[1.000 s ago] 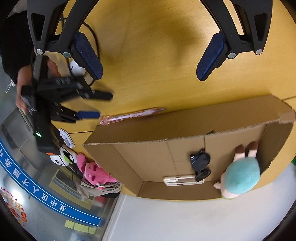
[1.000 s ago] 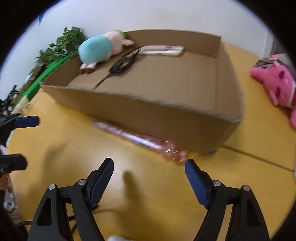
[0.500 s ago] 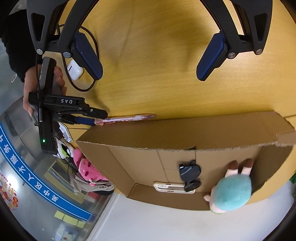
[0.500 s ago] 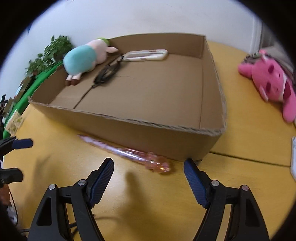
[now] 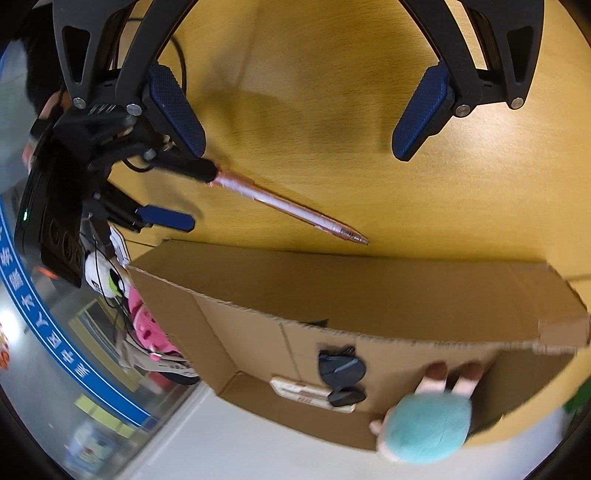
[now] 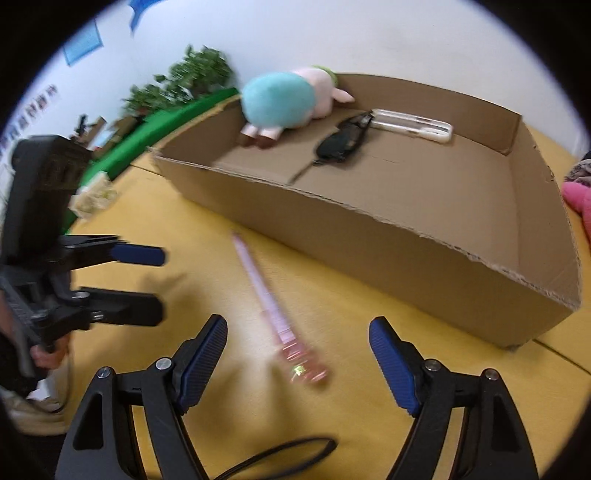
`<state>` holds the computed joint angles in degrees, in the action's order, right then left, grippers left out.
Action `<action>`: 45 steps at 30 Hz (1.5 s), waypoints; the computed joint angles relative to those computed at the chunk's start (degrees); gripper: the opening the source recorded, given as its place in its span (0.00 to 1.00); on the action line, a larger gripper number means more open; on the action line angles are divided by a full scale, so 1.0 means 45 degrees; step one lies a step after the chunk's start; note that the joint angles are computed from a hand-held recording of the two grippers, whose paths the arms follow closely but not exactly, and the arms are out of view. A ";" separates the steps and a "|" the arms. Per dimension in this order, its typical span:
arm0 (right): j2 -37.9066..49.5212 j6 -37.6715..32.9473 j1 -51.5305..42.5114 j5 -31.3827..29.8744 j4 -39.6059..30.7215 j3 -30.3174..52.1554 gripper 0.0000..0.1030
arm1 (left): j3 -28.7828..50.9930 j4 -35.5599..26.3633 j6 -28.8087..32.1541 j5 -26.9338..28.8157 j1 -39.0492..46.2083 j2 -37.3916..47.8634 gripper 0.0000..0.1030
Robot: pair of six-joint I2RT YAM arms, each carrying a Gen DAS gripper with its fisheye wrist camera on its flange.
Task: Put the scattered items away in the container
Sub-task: 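Close the right gripper on the pink pen's charm end, then lift the pink pen upright with the right gripper and carry it into the box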
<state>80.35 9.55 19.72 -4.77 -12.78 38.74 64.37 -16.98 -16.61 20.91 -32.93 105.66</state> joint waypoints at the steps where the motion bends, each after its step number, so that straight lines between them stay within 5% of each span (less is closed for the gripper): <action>1: 0.0366 -0.0007 0.0123 0.0053 -0.0015 0.0240 0.77 | 0.0132 -0.0128 -0.0161 0.0178 0.0042 0.0157 0.96; 5: 0.0680 0.0166 0.1571 0.0657 -0.0485 0.0442 0.64 | 0.0482 -0.0316 -0.0773 0.0509 0.0110 0.0593 0.90; 8: 0.0626 0.1002 0.2586 0.1395 -0.0901 0.0522 0.42 | 0.0580 -0.0259 -0.1062 0.0635 0.0039 0.0669 0.81; 9: 0.0559 0.1263 0.2767 0.1468 -0.1088 0.0546 0.25 | 0.0607 -0.0222 -0.1146 0.0745 0.0032 0.0718 0.77; 11: 0.0455 0.1769 0.3009 0.1401 -0.1308 0.0564 0.19 | 0.0748 -0.0150 -0.1379 0.1228 0.0066 0.0934 0.67; 13: 0.0275 0.2455 0.3536 0.1469 -0.1348 0.0464 0.19 | 0.0959 -0.0270 -0.1512 0.1549 0.0028 0.1197 0.38; 16: 0.0079 0.3431 0.4513 0.1969 -0.1060 0.0286 0.18 | 0.1097 -0.0524 -0.1598 0.1154 -0.0175 0.1351 0.14; 29: -0.1978 0.5080 0.5007 0.2695 -0.1157 -0.0336 0.17 | 0.0501 -0.0651 -0.1463 0.0555 -0.0554 -0.0703 0.07; 35: -0.3305 0.5314 0.5026 0.3184 -0.1386 -0.0299 0.16 | 0.1945 -0.1536 -0.0974 0.0109 -0.0932 -0.1247 0.00; 41: -0.3791 0.3949 0.3449 0.2402 -0.1226 0.0230 0.09 | 0.4482 -0.2509 -0.0307 0.0256 -0.1336 -0.0216 0.00; 45: -0.3747 0.3688 0.2625 0.1914 -0.1368 0.0215 0.09 | 0.4473 -0.2322 -0.0585 0.0867 -0.1073 0.0078 0.00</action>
<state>63.49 26.15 31.53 3.85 -18.94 39.71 84.50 -27.43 -19.24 24.81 -37.75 106.01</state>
